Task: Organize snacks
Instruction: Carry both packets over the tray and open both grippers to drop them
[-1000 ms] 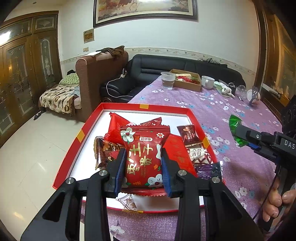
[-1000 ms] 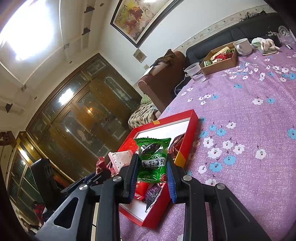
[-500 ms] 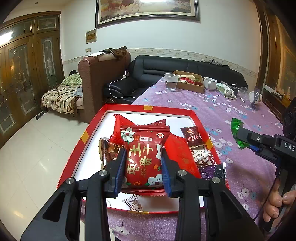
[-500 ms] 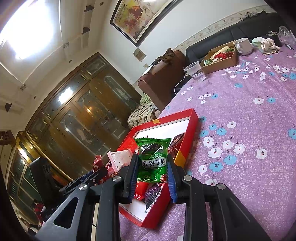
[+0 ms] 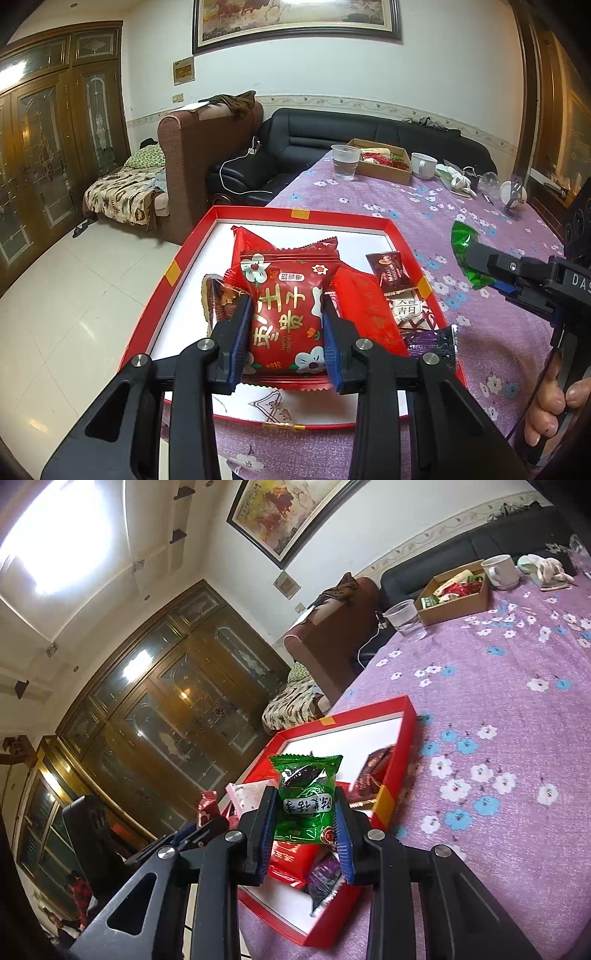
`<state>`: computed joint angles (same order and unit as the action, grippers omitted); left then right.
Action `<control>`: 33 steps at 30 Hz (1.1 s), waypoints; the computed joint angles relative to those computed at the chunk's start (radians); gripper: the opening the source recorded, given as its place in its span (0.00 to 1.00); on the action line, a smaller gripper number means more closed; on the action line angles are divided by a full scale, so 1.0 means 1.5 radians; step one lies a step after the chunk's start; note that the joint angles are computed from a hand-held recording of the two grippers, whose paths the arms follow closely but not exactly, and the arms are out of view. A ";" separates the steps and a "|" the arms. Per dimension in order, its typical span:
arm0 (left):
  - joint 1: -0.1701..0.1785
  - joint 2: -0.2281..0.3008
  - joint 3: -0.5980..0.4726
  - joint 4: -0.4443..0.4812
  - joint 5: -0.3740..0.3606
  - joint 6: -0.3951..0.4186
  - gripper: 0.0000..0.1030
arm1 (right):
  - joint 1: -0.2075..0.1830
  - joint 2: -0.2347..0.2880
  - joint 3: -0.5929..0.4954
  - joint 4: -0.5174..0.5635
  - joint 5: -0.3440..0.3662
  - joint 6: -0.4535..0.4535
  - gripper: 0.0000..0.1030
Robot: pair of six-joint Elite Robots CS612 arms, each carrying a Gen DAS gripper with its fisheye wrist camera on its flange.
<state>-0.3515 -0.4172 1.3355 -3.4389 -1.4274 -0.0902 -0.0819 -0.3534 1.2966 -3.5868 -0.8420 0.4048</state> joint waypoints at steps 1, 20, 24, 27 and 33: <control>0.000 0.000 -0.001 0.001 0.000 -0.001 0.32 | 0.001 0.000 -0.002 0.002 -0.001 -0.002 0.29; 0.008 0.010 -0.019 0.019 0.006 -0.017 0.32 | 0.014 0.015 -0.044 0.040 0.007 -0.012 0.30; 0.011 0.012 -0.024 0.022 0.007 -0.022 0.32 | 0.015 0.017 -0.047 0.052 0.007 -0.018 0.30; 0.012 0.015 -0.028 0.021 0.005 -0.023 0.32 | 0.016 0.018 -0.052 0.067 0.006 -0.022 0.30; 0.011 0.018 -0.032 0.022 0.004 -0.021 0.32 | 0.021 0.015 -0.051 0.088 0.002 -0.051 0.30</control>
